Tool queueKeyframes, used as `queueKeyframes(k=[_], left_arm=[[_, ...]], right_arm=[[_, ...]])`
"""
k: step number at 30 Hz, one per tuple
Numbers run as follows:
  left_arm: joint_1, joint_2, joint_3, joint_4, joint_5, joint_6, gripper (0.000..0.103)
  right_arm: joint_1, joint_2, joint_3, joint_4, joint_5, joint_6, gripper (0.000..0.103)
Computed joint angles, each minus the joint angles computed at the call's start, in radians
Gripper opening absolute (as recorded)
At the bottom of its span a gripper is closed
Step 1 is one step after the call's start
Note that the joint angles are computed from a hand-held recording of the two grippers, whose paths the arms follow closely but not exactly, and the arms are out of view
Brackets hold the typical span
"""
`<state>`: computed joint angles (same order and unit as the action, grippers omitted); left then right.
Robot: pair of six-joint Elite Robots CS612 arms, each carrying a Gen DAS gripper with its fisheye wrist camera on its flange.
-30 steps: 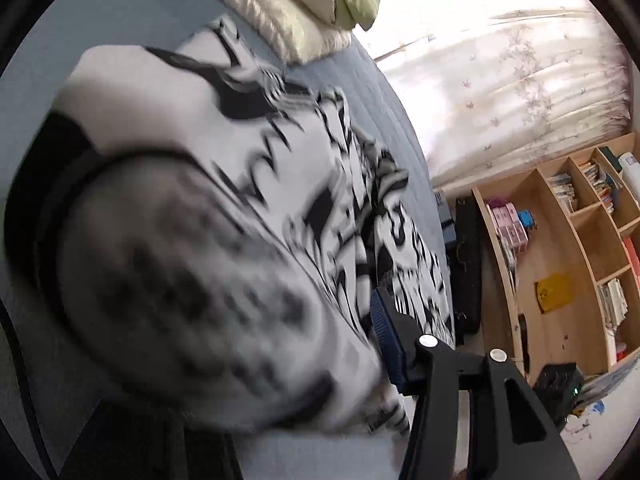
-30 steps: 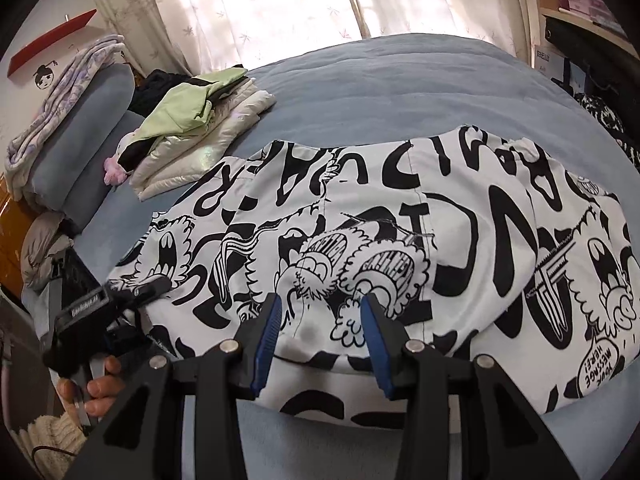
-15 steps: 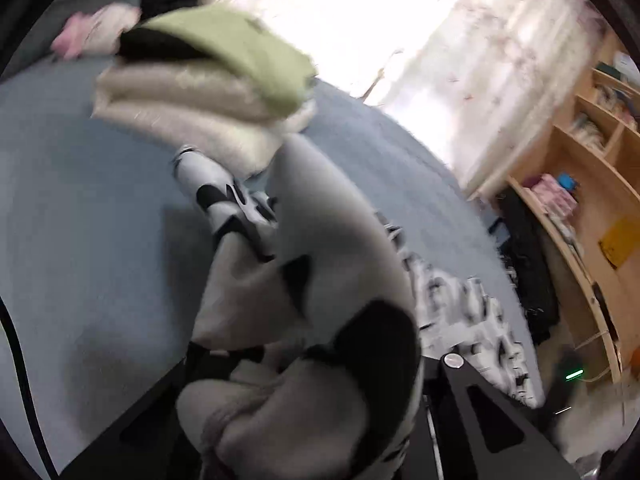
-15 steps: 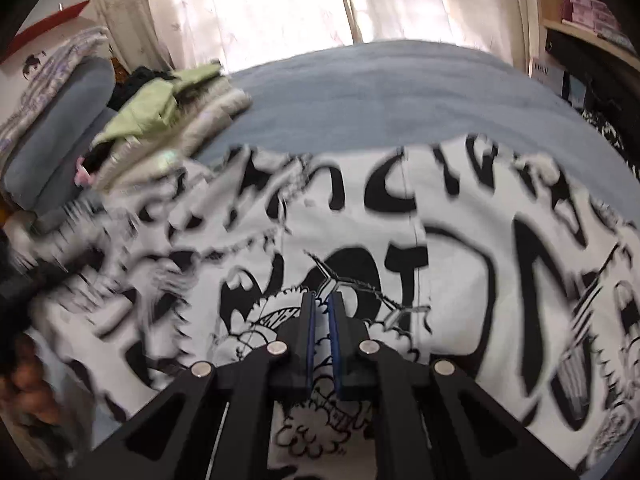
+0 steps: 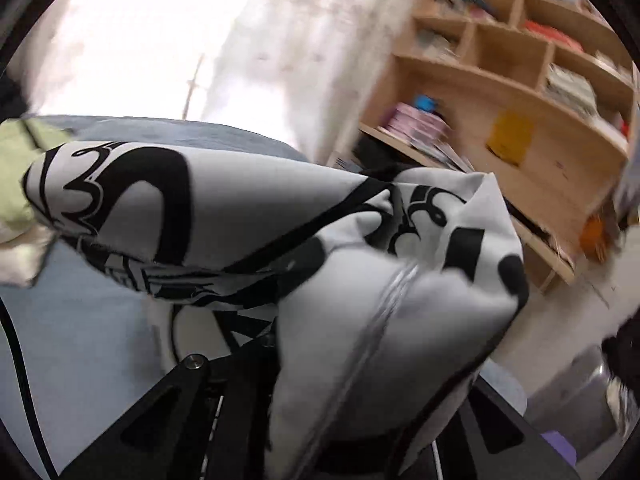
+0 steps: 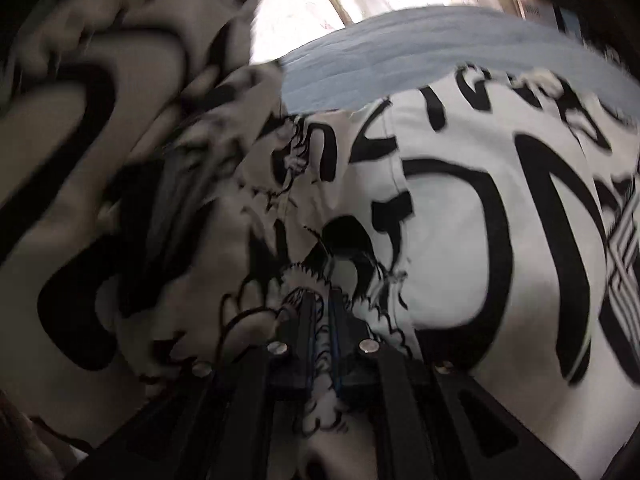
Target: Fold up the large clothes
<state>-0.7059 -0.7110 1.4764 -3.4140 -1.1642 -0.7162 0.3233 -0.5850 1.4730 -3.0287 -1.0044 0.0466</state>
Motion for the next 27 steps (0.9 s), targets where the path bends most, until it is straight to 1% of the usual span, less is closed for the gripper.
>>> queueKeyframes(k=[1, 2, 3, 5, 6, 7, 8, 9, 10, 11, 12, 13, 14, 15, 16, 17, 18, 19, 20, 22, 23, 24, 25, 26, 27], left_arm=[[-0.003, 0.010, -0.027, 0.025, -0.007, 0.018, 0.009], [-0.006, 0.026, -0.066, 0.059, -0.017, 0.040, 0.009], [-0.010, 0.034, -0.091, 0.085, -0.023, 0.052, 0.009], [-0.017, 0.066, -0.168, 0.170, -0.033, 0.080, 0.009], [-0.022, 0.085, -0.214, 0.231, -0.027, 0.088, 0.009], [-0.024, 0.104, -0.260, 0.292, -0.018, 0.093, 0.009], [-0.029, 0.126, -0.313, 0.367, -0.007, 0.091, 0.010], [-0.034, 0.162, -0.387, 0.471, 0.006, 0.102, 0.011], [-0.048, 0.191, -0.446, 0.575, 0.033, 0.107, 0.012], [-0.053, 0.223, -0.509, 0.671, 0.057, 0.111, 0.012], [-0.059, 0.274, -0.595, 0.776, 0.079, 0.136, 0.014], [-0.061, 0.301, -0.646, 0.860, 0.080, 0.135, 0.017], [-0.062, 0.341, -0.717, 0.949, 0.073, 0.136, 0.020], [-0.061, 0.381, -0.783, 1.030, 0.058, 0.138, 0.027], [-0.064, 0.400, -0.816, 1.070, 0.060, 0.136, 0.030], [-0.070, 0.412, -0.822, 1.074, 0.084, 0.143, 0.030], [-0.077, 0.415, -0.810, 1.042, 0.123, 0.164, 0.032], [-0.081, 0.412, -0.798, 1.023, 0.134, 0.175, 0.035], [-0.080, 0.404, -0.782, 1.005, 0.125, 0.184, 0.036], [-0.072, 0.378, -0.736, 0.962, 0.063, 0.191, 0.041], [-0.065, 0.356, -0.697, 0.927, 0.018, 0.194, 0.045], [-0.056, 0.344, -0.675, 0.894, -0.029, 0.200, 0.060], [-0.047, 0.320, -0.628, 0.840, -0.094, 0.200, 0.076], [-0.040, 0.303, -0.594, 0.791, -0.146, 0.195, 0.080], [-0.034, 0.285, -0.554, 0.727, -0.203, 0.186, 0.081]], right_arm=[[-0.010, -0.005, 0.008, 0.011, 0.030, 0.016, 0.006], [-0.030, -0.016, 0.027, 0.024, 0.083, 0.041, 0.006], [-0.051, -0.031, 0.054, 0.019, 0.118, 0.062, 0.006], [-0.085, -0.063, 0.115, -0.033, 0.116, 0.098, 0.006], [-0.097, -0.074, 0.135, -0.055, 0.106, 0.110, 0.006], [-0.114, -0.090, 0.165, -0.090, 0.083, 0.133, 0.006], [-0.136, -0.111, 0.200, -0.131, 0.043, 0.168, 0.007], [-0.152, -0.124, 0.222, -0.163, 0.017, 0.198, 0.007], [-0.164, -0.132, 0.236, -0.183, -0.001, 0.218, 0.007], [-0.183, -0.148, 0.261, -0.212, -0.048, 0.250, 0.007], [-0.192, -0.157, 0.273, -0.226, -0.075, 0.264, 0.007], [-0.206, -0.170, 0.292, -0.247, -0.123, 0.281, 0.007], [-0.213, -0.178, 0.301, -0.255, -0.154, 0.287, 0.007], [-0.220, -0.184, 0.308, -0.257, -0.186, 0.288, 0.007], [-0.228, -0.192, 0.319, -0.258, -0.226, 0.289, 0.007], [-0.236, -0.196, 0.326, -0.260, -0.241, 0.293, 0.007], [-0.246, -0.197, 0.334, -0.261, -0.244, 0.301, 0.007], [-0.255, -0.201, 0.343, -0.263, -0.237, 0.306, 0.007], [-0.264, -0.201, 0.349, -0.260, -0.227, 0.316, 0.007], [-0.275, -0.200, 0.347, -0.238, -0.210, 0.317, 0.007], [-0.278, -0.194, 0.340, -0.231, -0.202, 0.314, 0.007], [-0.270, -0.190, 0.326, -0.220, -0.199, 0.316, 0.007], [-0.268, -0.186, 0.305, -0.201, -0.192, 0.313, 0.007], [-0.266, -0.185, 0.298, -0.196, -0.181, 0.304, 0.007], [-0.265, -0.180, 0.284, -0.189, -0.171, 0.300, 0.011]])
